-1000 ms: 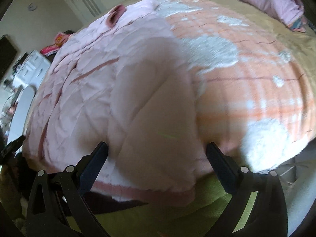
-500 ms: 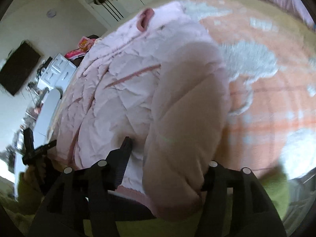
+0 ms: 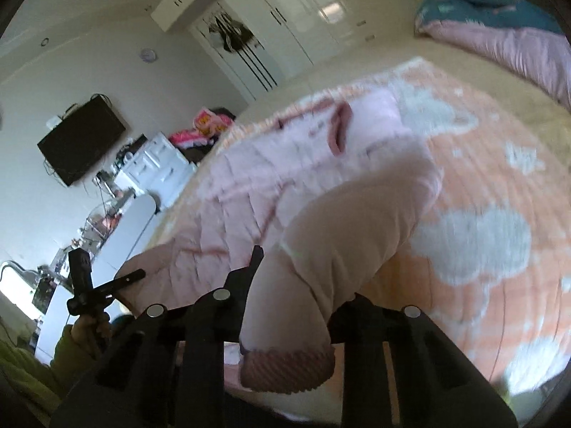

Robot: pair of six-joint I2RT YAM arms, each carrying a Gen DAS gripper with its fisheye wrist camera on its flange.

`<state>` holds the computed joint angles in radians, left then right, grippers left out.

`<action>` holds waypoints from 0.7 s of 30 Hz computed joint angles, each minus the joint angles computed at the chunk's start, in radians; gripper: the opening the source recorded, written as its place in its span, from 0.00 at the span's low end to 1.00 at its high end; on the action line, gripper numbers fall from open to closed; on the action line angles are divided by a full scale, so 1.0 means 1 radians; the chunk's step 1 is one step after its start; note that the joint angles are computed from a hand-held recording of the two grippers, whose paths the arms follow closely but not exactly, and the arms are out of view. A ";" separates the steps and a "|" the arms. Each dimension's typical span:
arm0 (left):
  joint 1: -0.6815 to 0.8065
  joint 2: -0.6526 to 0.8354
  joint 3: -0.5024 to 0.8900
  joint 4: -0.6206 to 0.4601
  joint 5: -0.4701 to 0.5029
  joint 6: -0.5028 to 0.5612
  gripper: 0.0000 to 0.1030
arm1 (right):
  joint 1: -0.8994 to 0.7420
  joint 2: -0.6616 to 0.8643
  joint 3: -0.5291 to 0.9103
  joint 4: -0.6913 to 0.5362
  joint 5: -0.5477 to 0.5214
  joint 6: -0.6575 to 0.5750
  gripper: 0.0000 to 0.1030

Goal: Fold large clothes
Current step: 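Lift the hem with both grippers and fold it toward the collar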

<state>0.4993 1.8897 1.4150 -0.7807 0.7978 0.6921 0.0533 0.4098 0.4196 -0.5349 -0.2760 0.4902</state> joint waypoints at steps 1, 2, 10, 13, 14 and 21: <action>-0.011 0.000 0.018 0.003 0.006 -0.016 0.06 | -0.002 0.028 0.026 0.017 0.006 -0.006 0.20; -0.020 -0.001 0.045 0.007 0.017 -0.037 0.06 | -0.005 0.056 0.051 0.034 0.011 -0.012 0.20; -0.093 0.023 0.229 0.036 0.083 -0.190 0.06 | -0.136 0.240 0.200 0.131 -0.076 -0.063 0.18; -0.110 0.042 0.299 0.050 0.093 -0.255 0.06 | -0.186 0.306 0.270 0.144 -0.110 -0.085 0.18; -0.116 0.047 0.319 0.057 0.094 -0.276 0.06 | -0.202 0.328 0.291 0.152 -0.121 -0.089 0.18; -0.157 0.108 0.465 0.120 0.056 -0.407 0.06 | -0.256 0.503 0.427 0.218 -0.115 -0.079 0.18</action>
